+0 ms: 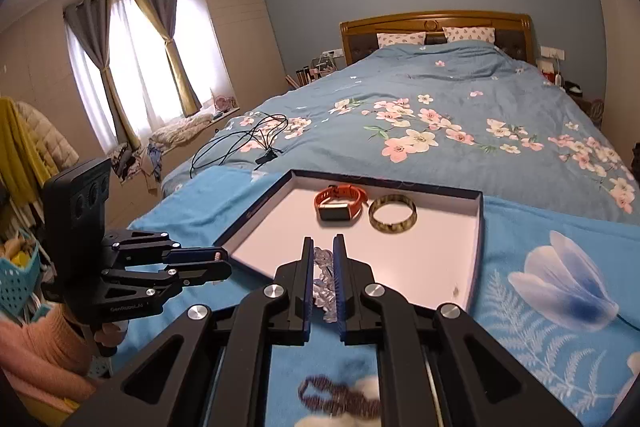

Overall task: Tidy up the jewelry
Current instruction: 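Carry the hair tie and bead bracelet into the box lid and release both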

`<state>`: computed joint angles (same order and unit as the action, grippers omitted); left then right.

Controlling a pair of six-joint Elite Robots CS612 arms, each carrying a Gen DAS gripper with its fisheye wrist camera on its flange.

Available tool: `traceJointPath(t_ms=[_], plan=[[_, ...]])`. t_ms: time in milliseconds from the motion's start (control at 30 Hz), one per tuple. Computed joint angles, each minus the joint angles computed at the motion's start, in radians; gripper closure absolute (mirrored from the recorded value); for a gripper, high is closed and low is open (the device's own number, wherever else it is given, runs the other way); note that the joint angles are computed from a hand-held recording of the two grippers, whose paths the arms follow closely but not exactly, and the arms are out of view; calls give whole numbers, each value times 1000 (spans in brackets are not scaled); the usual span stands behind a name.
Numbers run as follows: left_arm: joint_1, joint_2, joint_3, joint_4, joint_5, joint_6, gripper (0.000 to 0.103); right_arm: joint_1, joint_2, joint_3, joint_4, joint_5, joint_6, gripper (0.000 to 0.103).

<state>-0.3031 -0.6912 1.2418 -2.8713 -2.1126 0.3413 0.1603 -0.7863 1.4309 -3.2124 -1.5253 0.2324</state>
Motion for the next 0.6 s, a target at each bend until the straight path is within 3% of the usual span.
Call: traceJointPath(t_ms=[600], plan=[[-20, 117, -226, 124, 93, -29, 86, -24, 108, -185, 118, 42, 90, 95]])
